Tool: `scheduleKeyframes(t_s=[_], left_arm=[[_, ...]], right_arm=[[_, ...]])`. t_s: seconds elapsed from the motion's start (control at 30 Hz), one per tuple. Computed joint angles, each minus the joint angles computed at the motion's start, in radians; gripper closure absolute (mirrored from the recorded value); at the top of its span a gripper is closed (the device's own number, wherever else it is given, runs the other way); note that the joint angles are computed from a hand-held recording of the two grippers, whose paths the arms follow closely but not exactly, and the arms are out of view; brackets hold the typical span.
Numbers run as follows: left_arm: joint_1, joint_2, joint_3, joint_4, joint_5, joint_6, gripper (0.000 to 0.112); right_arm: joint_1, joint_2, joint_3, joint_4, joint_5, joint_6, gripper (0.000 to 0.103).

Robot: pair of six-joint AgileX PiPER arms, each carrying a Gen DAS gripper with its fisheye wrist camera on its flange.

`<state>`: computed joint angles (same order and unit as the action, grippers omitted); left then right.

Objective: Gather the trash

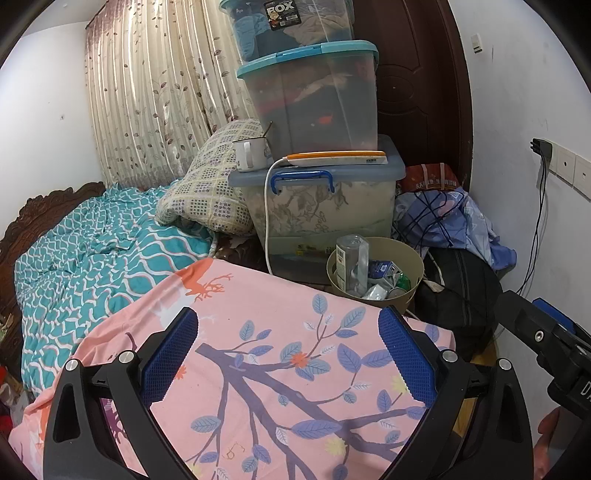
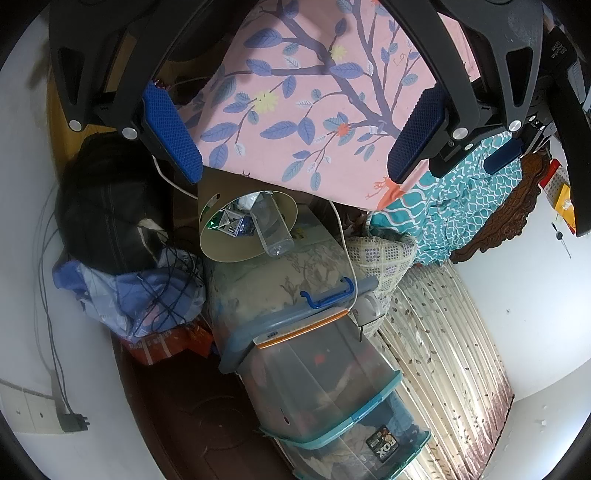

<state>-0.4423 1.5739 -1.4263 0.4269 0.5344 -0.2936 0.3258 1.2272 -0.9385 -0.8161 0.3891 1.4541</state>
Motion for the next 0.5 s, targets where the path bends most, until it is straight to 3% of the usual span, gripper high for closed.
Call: scheduleKeyframes(t_s=[0.5], left_arm=[[-0.010,-0.013,0.025,0.050,-0.016,-0.048,0.018]], right_arm=[[-0.003,-0.002,0.003,0.006,-0.003,-0.006,0.004]])
